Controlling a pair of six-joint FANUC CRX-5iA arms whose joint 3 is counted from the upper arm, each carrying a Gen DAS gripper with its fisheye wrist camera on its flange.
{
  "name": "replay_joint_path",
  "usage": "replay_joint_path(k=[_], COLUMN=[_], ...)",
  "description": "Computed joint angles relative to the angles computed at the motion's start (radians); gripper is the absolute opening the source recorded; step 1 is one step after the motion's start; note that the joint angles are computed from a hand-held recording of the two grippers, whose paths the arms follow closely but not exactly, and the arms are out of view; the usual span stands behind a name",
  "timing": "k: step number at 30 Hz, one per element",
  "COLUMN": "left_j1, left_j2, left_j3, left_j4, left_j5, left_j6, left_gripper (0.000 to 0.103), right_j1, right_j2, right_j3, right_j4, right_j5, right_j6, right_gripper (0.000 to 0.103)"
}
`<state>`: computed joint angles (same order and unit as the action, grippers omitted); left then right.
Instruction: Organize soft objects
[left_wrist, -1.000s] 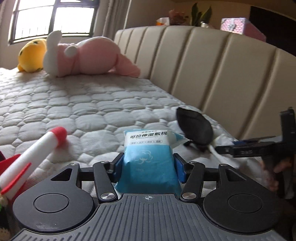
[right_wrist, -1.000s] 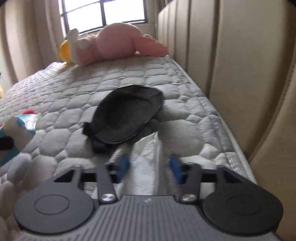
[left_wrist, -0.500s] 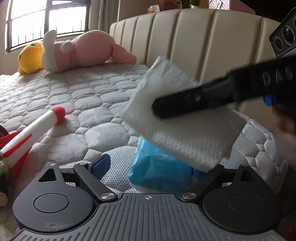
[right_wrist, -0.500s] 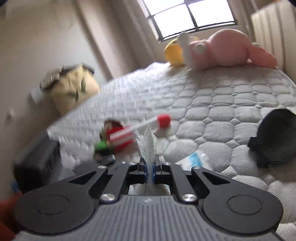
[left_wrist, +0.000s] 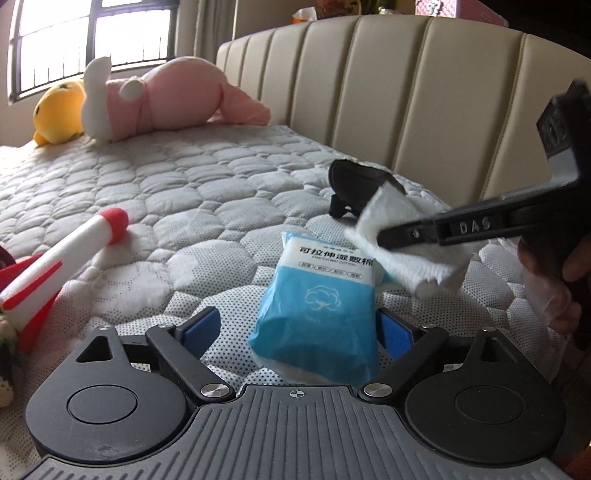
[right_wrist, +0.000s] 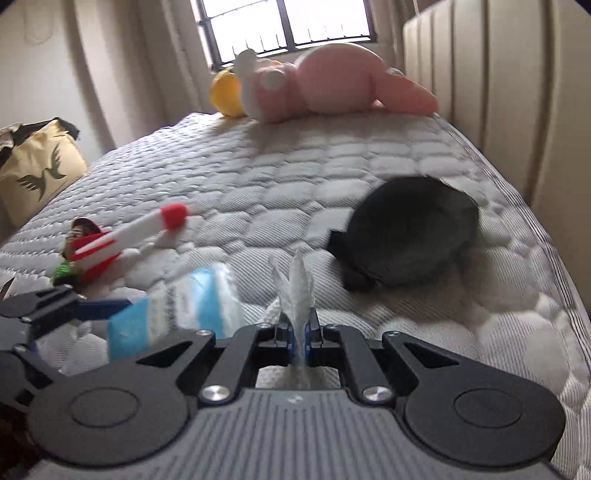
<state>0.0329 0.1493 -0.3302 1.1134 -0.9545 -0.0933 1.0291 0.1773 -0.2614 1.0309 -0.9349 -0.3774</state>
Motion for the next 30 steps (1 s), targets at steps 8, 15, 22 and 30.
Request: replay_joint_path(k=[8,15,22,30], left_j1=[-0.004,0.008,0.046,0.056], left_j2=[-0.013,-0.002,0.027,0.024], left_j3=[-0.004,0.004,0.033,0.024], left_j4=[0.013,0.003,0.002,0.005], left_j5=[0.000,0.008,-0.050,-0.039], left_j6=[-0.013,0.024,0.054,0.028], left_gripper=[0.094,0.094,0.094,0.094], right_j1=[-0.008,-0.038,-0.075,-0.053], right_j2=[-0.074,0.003,0.120,0.201], right_j3=[-0.121,-0.009,0.183,0.305], right_j4=[0.111,0.127,0.056,-0.023], right_j5=[0.186,0.260,0.315,0.202], right_j6=[-0.185,-0.109,0.128,0.279], right_gripper=[0.007,0.007,0.007,0.007])
